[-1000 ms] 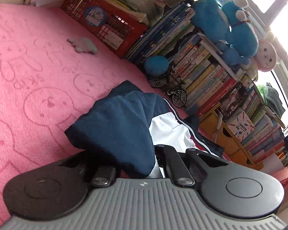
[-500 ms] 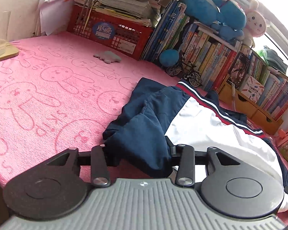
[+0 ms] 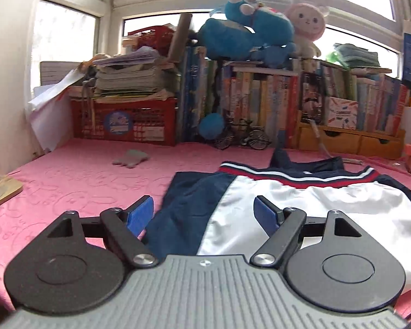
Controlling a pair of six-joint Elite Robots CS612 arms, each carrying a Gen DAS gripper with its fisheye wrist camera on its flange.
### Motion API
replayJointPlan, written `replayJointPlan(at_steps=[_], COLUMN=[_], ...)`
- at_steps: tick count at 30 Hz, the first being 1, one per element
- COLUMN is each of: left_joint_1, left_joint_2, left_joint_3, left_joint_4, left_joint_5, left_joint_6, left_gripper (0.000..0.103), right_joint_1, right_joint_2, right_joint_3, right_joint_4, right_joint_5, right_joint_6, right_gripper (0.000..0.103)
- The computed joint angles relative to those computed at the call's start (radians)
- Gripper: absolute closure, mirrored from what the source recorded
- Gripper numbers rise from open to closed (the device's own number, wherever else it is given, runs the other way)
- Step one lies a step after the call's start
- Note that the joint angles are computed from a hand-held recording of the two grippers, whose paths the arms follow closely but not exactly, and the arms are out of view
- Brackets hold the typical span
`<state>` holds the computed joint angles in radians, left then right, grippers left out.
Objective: Fold clothes
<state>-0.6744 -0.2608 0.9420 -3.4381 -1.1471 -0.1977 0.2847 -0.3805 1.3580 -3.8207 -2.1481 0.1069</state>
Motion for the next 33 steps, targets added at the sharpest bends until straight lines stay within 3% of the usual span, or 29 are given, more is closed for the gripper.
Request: replayJointPlan(at_steps=[3,6,9,13,16,19,21,22,24,26,29,33], left_joint_1=[-0.012,-0.013,-0.006,0.0,0.002,0.001,-0.001,-0.002,-0.002,0.001,0.006,0.005], left_joint_2=[0.039,0.051,0.044,0.031,0.03,0.031,0.032,0.033,0.034,0.034,0.034,0.034], left_joint_3=[-0.082,-0.111,-0.091,-0.065,-0.061,-0.063,-0.063,-0.062,-0.063,-0.066,-0.074,-0.078], left_joint_4=[0.061,0.105,0.097,0.129,0.159,0.182,0.186,0.187,0.194,0.208,0.234,0.248], left_joint_5=[-0.068,-0.123,-0.138,-0.128,-0.134,-0.133,-0.125,-0.121,-0.119,-0.128,-0.143,-0.14], left_joint_6=[0.035,0.031,0.022,0.008,-0.021,-0.033,-0.026,-0.023,-0.025,-0.043,-0.073,-0.063], left_gripper=[0.023,0.023,0.02,0.019,0.018,0.017,0.015,0.014,0.012,0.012,0.01,0.01], right_joint_1=[-0.002,-0.006,-0.029,-0.094,-0.15,-0.201,-0.199,-0.185,-0.139,-0.111,-0.117,-0.119], right_joint_2=[0.0,-0.015,-0.066,-0.173,-0.215,-0.179,-0.145,-0.137,-0.129,-0.082,-0.049,-0.05], right_joint_3=[-0.011,0.011,0.096,0.28,0.375,0.37,0.332,0.316,0.27,0.192,0.134,0.124], right_joint_4=[0.016,0.013,-0.041,-0.156,-0.265,-0.404,-0.407,-0.362,-0.209,-0.159,-0.119,-0.13], right_joint_5=[0.153,0.242,0.306,0.439,0.613,0.82,0.803,0.734,0.541,0.441,0.473,0.419], right_joint_6=[0.066,0.076,0.088,0.154,0.214,0.357,0.437,0.445,0.367,0.312,0.421,0.377], right_gripper=[0.03,0.03,0.028,0.008,0.0,0.0,0.0,0.0,0.0,0.0,0.0,0.0])
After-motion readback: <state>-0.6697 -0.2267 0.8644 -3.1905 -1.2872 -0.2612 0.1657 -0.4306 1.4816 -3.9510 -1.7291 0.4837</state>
